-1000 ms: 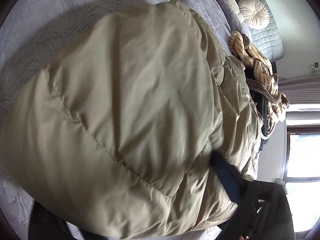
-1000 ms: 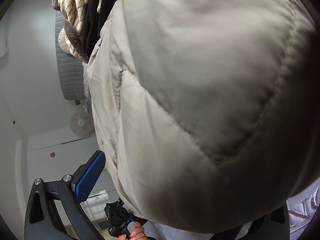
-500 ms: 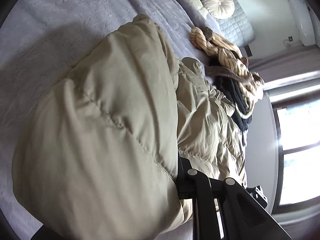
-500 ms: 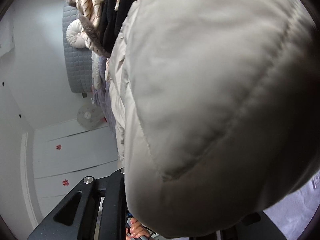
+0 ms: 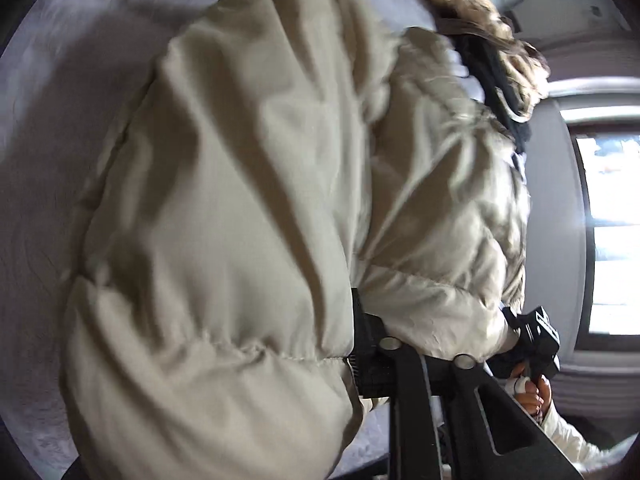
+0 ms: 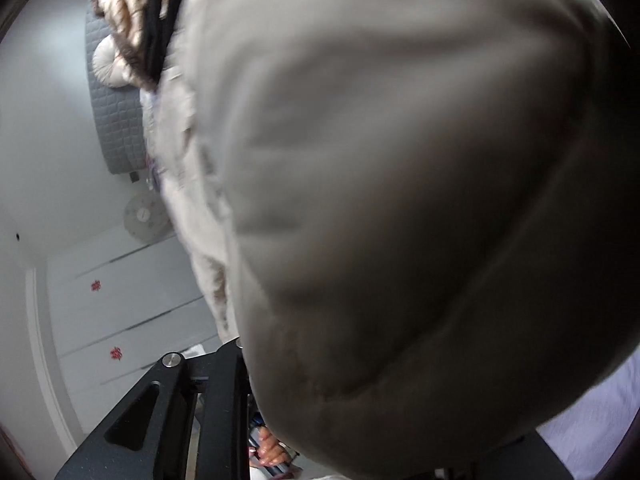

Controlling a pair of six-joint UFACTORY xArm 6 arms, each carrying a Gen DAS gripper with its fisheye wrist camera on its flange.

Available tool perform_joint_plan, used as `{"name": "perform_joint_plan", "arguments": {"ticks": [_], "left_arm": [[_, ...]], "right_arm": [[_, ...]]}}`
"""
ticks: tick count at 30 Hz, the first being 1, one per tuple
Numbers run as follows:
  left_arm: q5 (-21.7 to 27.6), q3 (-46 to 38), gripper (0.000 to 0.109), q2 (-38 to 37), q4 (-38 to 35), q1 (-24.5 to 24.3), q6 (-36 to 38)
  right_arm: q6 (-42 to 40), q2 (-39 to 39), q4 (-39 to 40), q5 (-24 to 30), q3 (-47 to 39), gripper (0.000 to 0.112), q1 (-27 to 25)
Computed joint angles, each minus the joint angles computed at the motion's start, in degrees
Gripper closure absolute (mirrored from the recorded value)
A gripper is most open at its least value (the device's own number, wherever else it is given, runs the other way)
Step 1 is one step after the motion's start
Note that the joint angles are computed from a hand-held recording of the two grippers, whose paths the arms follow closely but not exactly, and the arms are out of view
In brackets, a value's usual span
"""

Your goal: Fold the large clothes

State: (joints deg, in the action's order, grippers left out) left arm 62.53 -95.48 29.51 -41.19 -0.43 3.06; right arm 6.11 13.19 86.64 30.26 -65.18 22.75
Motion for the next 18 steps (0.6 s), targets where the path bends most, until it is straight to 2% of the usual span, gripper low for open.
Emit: {"name": "perform_joint_plan", "arguments": {"ticks": [1,2,3,5,6,11,15,18], "left_arm": [[0.2,-0.2,0.078,0.3,0.1,0.1,-0.6],[0.6,-1.0,0.068,0.6,1.3,0.1,-1.8],[1.1,-2.0,0.062,0.7,4.0,-0.1,-3.4],[2.1,-2.4,0.039,-0.2,10.3,-0.5,-6.2],[3.1,-2.5,0.035,-0.8,12.9,-0.5,-7.2],[6.5,-3.7,0.034,-3.3,20.2,-0.6,-8.6],[7.4,-4.1,0.034,-5.6,26.4,-1.2,-8.4],[8.0,-4.4,0.034,-6.8,29.0,-1.1,-8.0]], "right_arm": [[1.4,-0.3,-1.7,0.1,0.4,0.076,0.1],[2.8,-0.7,-3.3,0.2,0.7,0.074,0.1],[4.7,-1.3,-5.7,0.4,1.0,0.071,0.2],[9.5,-2.3,-11.7,0.8,1.1,0.067,0.2],[11.7,-2.7,-14.3,0.9,1.0,0.065,0.3],[24.8,-7.9,-32.9,4.9,2.2,0.055,1.2],[29.3,-10.4,-43.9,10.2,0.7,0.05,2.3],[29.8,-8.9,-50.7,16.6,-4.3,0.049,2.7]]}}
